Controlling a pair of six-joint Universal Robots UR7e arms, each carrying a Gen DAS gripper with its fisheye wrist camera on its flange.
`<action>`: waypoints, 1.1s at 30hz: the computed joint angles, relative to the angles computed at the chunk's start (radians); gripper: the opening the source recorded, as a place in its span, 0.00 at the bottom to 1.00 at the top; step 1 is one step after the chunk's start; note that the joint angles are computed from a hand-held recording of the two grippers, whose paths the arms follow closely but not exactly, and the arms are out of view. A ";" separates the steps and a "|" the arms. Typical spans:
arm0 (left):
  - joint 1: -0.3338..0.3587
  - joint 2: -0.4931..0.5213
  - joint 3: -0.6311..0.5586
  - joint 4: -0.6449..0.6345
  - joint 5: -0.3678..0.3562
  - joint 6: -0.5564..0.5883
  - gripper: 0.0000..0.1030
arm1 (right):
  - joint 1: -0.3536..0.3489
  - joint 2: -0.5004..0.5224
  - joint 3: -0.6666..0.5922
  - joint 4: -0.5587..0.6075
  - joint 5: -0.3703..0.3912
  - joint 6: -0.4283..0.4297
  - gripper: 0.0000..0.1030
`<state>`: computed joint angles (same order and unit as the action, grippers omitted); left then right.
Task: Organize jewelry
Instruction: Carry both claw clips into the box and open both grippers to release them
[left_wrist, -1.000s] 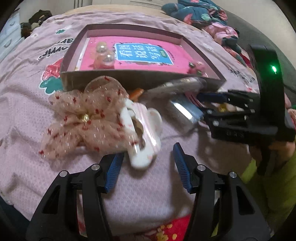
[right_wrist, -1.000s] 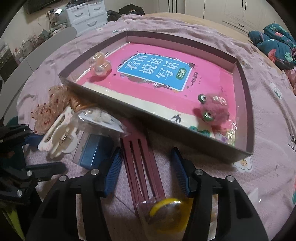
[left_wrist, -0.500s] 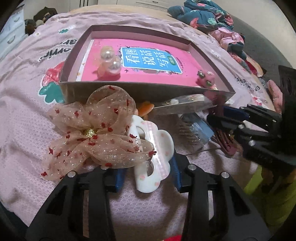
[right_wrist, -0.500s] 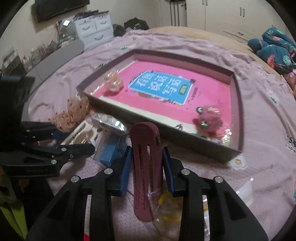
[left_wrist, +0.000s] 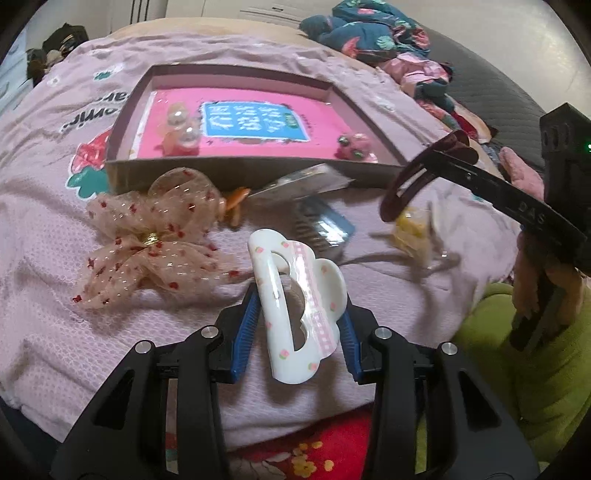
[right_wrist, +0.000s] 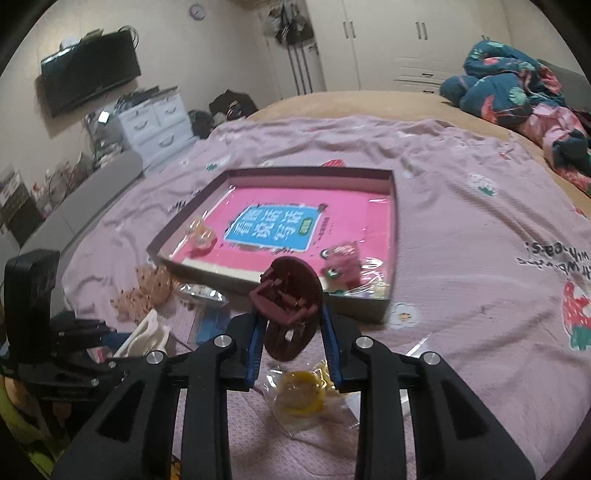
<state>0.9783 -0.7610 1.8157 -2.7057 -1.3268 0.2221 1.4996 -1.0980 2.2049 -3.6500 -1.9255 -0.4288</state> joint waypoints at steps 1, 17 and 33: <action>-0.004 -0.003 0.004 -0.004 -0.005 0.004 0.31 | -0.002 -0.010 0.007 -0.005 0.007 0.008 0.25; -0.057 -0.006 -0.065 -0.046 -0.057 0.038 0.31 | 0.038 -0.078 0.019 -0.047 -0.001 0.015 0.25; -0.059 0.116 -0.324 0.009 -0.013 0.057 0.31 | 0.071 -0.050 -0.155 0.066 -0.010 -0.004 0.25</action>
<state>0.9191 -0.6450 1.4915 -2.6969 -1.3396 0.2789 1.5705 -1.1481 2.0501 -3.5844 -1.9352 -0.4332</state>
